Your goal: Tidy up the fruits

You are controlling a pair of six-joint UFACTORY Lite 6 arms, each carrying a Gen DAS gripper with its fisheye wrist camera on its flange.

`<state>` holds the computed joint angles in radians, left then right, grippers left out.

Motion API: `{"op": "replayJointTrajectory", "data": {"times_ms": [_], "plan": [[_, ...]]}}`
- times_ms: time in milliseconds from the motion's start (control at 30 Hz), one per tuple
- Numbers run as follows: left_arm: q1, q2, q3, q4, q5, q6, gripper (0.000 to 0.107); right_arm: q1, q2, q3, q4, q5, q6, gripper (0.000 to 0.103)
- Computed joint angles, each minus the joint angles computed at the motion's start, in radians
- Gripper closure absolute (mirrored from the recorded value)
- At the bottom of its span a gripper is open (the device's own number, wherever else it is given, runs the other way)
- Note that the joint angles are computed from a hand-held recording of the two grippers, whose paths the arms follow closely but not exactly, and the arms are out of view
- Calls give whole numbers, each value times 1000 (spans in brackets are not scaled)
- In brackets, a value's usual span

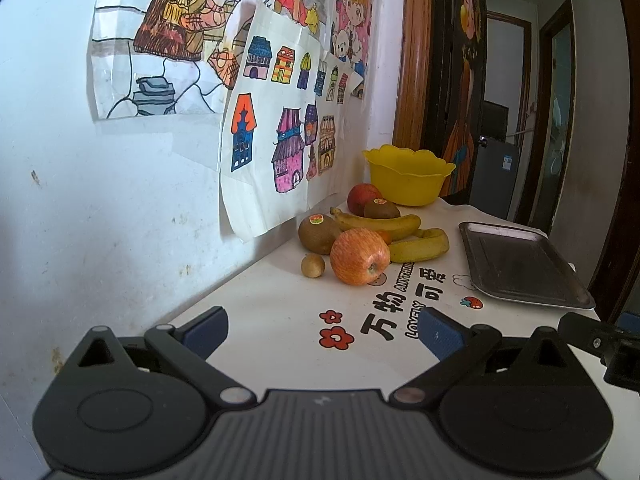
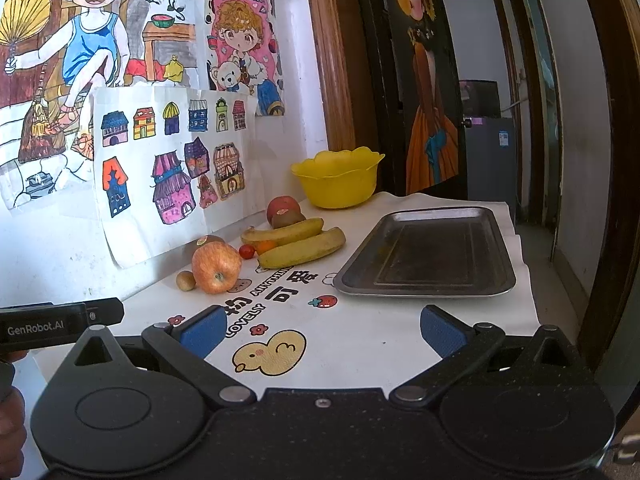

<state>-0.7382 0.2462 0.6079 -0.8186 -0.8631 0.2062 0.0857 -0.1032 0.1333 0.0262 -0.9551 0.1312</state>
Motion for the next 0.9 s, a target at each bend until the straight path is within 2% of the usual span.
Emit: {"op": "replayJointTrajectory", "data": {"times_ms": [900], "plan": [[-20, 57, 31, -8, -18, -17, 5, 2, 21, 7, 2, -3, 4, 1]]}}
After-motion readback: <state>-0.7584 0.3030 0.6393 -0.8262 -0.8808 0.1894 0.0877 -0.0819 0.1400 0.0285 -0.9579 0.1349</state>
